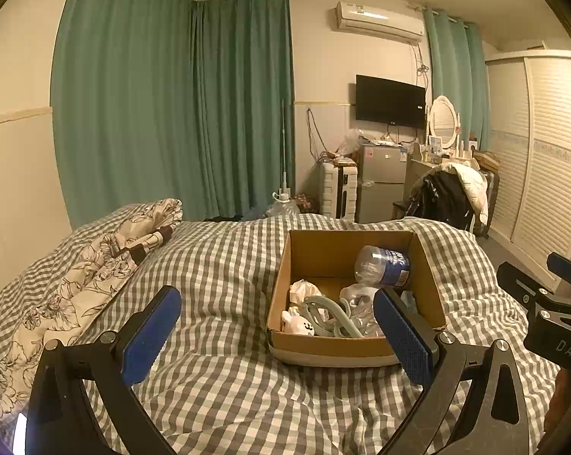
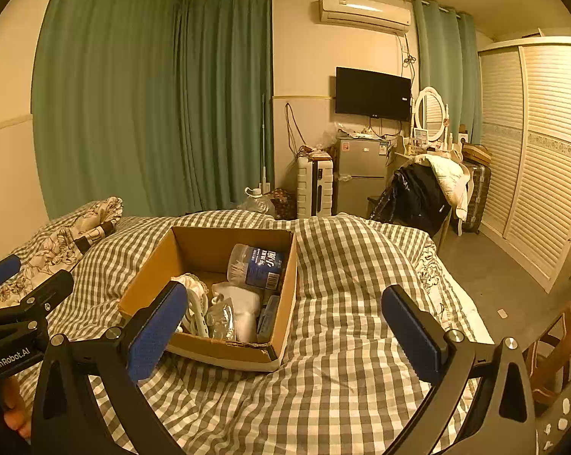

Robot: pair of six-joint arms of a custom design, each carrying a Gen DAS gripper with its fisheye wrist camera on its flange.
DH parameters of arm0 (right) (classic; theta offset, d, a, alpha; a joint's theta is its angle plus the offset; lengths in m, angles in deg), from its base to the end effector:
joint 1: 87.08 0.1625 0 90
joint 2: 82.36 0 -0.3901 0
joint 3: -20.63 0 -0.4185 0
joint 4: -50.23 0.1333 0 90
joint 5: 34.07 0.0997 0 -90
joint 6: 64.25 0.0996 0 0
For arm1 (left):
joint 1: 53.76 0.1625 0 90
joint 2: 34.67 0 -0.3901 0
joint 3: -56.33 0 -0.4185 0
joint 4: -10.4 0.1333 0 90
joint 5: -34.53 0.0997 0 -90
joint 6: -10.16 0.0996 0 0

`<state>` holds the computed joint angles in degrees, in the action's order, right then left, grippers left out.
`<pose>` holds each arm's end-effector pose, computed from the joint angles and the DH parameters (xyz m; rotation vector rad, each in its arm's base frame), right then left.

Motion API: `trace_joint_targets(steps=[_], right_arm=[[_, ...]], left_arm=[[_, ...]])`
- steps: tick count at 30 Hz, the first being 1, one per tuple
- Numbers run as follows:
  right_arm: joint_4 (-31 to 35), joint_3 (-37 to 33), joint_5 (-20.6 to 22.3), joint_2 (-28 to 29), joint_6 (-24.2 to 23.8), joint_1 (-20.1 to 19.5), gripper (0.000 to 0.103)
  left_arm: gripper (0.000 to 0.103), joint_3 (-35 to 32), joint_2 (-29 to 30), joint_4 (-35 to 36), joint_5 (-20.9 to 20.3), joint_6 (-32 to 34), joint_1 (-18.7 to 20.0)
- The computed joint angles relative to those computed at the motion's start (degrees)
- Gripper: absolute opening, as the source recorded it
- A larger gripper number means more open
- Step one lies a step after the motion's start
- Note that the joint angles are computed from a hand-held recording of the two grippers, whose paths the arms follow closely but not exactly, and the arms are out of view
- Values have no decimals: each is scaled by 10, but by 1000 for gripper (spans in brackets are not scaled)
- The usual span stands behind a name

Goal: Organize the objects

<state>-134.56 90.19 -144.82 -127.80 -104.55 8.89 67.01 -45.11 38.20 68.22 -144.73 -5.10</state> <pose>0.1783 -0.7622 0.3327 0.5803 -2.0589 1.3223 -0.3688 -0.7465 0.1175 0.5501 1.9957 -1.3203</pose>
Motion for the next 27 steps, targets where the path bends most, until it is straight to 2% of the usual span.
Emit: trace_joint_targets(steps=[7,13,16,20,27], right_arm=[[0,-3,3,2,1,-1,103],[1,-3,4,2,1,-1,103],[2,-4,2,3,2,0,103],[5,-7,0,5,4,0,103],[9,-11,-3,8,7,1,103]], left_arm=[[103,-28,15,16,-1,1,-1],[103,6,-2,-7,-1,6,-2],[103,-25,13,14,-1,-1,-1],[103,-20,11,10,-2,2,-1],[103,-70,38,38,-2,1,-2]])
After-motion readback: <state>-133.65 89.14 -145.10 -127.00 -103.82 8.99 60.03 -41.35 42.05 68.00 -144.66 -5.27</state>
